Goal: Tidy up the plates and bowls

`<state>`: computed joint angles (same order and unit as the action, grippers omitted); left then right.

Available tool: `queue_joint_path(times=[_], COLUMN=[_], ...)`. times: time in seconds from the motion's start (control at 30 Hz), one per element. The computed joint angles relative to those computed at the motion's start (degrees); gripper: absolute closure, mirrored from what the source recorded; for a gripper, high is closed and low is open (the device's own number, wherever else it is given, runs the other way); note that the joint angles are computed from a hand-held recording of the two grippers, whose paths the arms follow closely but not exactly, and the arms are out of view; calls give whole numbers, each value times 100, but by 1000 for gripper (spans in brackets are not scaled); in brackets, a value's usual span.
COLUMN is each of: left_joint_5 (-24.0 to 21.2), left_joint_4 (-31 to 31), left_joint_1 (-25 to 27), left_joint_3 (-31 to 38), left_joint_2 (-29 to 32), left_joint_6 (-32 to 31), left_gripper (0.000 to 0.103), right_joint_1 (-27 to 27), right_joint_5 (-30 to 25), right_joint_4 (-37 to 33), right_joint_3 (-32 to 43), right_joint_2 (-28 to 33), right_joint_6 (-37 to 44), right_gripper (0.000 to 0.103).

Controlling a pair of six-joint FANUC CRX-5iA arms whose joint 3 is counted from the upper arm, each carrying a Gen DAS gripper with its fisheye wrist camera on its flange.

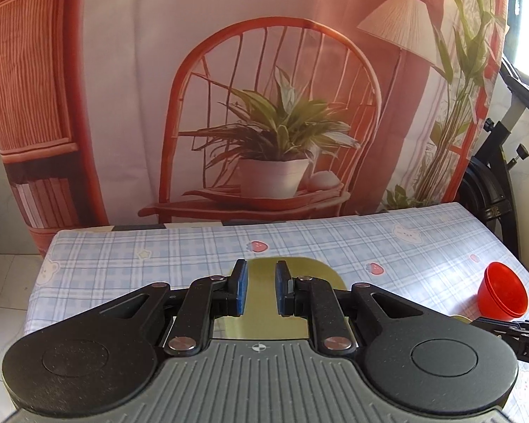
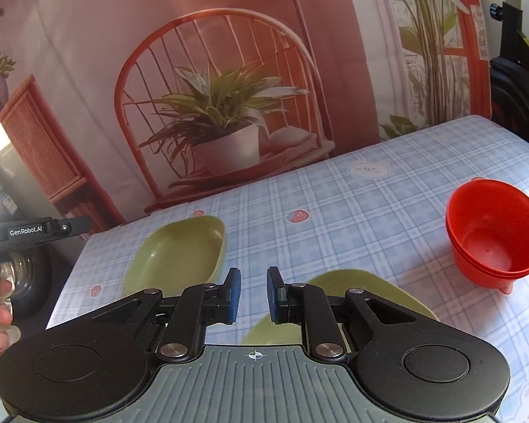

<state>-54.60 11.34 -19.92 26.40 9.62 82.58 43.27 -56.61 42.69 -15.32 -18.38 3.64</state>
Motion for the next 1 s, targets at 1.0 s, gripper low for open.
queue_joint_path(times=[1.0], left_joint_5=[88], left_joint_4=[402], left_joint_1=[271], left_joint_3=[-88], left_joint_2=[742], left_joint_6=[137], left_gripper=[77], right_joint_1=[-865], right_joint_5=[253], right_joint_4=[-1410], right_joint_3=[1597], right_joint_2=[2015], right_joint_6=[1719], right_gripper=[93])
